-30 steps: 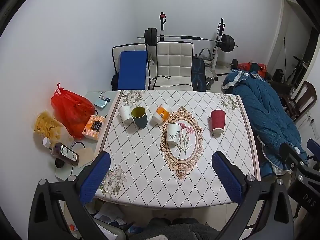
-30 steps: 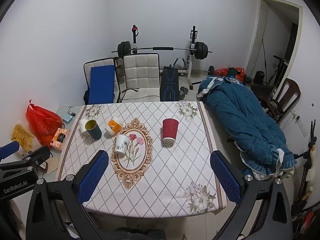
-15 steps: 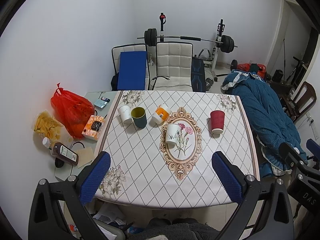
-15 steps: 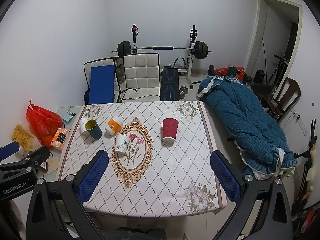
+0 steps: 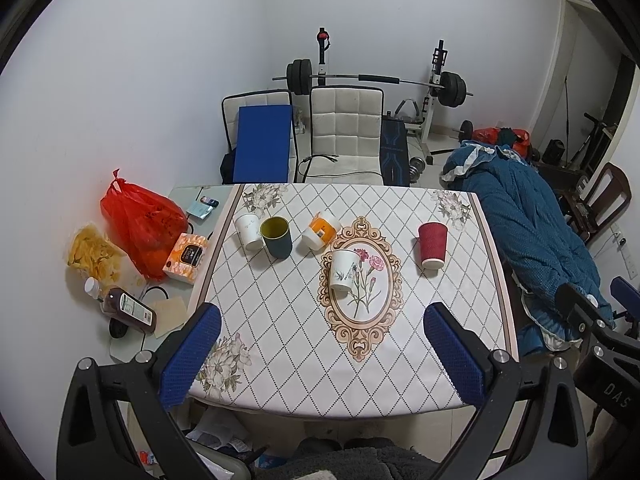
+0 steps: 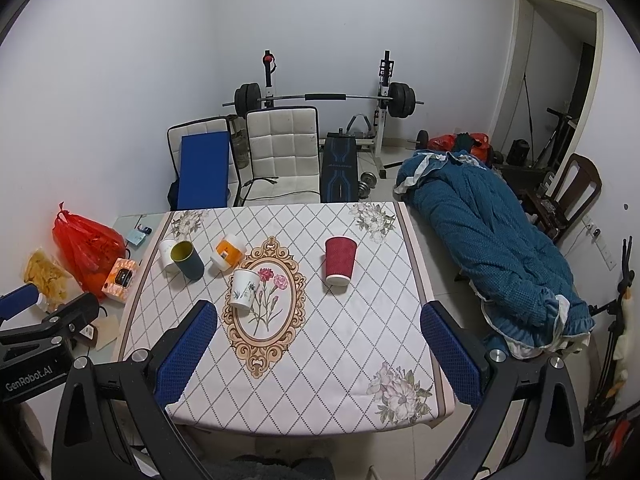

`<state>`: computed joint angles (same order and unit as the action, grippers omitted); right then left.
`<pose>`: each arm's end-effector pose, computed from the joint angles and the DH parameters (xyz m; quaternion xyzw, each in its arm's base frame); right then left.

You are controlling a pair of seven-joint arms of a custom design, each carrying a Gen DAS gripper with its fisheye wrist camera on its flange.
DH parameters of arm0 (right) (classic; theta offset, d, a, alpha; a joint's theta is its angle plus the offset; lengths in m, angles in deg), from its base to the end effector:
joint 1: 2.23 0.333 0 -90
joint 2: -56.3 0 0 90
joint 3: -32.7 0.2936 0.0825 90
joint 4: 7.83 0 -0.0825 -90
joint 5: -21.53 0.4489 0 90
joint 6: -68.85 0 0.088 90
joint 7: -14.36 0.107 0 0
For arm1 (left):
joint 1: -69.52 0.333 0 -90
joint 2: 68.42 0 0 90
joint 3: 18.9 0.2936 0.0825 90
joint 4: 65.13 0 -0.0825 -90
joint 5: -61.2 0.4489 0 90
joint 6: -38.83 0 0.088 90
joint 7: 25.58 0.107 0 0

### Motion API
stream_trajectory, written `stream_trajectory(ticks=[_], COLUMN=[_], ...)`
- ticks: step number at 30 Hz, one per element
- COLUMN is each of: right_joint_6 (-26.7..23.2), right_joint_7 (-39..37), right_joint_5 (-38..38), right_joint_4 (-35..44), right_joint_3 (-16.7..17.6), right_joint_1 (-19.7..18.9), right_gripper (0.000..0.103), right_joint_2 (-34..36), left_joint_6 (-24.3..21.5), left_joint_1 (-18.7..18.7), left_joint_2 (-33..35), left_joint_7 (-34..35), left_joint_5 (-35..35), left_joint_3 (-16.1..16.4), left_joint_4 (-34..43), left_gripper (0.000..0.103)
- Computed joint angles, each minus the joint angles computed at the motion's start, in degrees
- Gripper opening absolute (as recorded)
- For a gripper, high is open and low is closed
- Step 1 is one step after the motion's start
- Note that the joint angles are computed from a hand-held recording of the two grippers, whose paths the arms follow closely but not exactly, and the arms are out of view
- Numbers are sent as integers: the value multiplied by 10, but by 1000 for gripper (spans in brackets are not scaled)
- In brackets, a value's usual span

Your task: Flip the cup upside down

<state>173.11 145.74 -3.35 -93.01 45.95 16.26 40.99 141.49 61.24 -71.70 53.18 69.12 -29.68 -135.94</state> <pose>0.4542 0.2712 0.8361 -0.5940 0.7116 -0.2836 0.2458 0.5528 -0.1841 0.8420 -0.6283 0.7138 -0.2239 0.2138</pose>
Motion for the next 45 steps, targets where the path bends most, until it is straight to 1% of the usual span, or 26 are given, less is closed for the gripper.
stream_trajectory(ticks=[28, 33, 35, 38, 42, 45], right_joint_6=[-7, 0, 3, 4, 8, 14], right_joint_7=[1, 5, 5, 6, 6, 8], right_joint_5=[0, 6, 8, 9, 13, 18], right_joint_4=[38, 33, 25, 25, 24, 17], right_joint_3=[-5, -9, -10, -9, -9, -12], right_joint_1=[4, 4, 4, 3, 2, 1], right_gripper=[103, 103, 103, 103, 103, 103], right_joint_2=[23, 21, 15, 16, 16, 13], left_joint_6=[0, -6, 0, -5, -3, -12], left_joint_1=[-4, -7, -6, -8, -8, -11], left_joint_2=[10, 21, 12, 22, 17, 37], left_joint_7=[-6, -8, -7, -9, -7, -11], left_joint_5=[6, 11, 9, 14, 11, 19], left_joint_3=[-1, -3, -1, -3, -2, -4], left_joint_4=[14, 29, 16, 31, 24, 45], left_gripper=[103, 103, 103, 103, 103, 103])
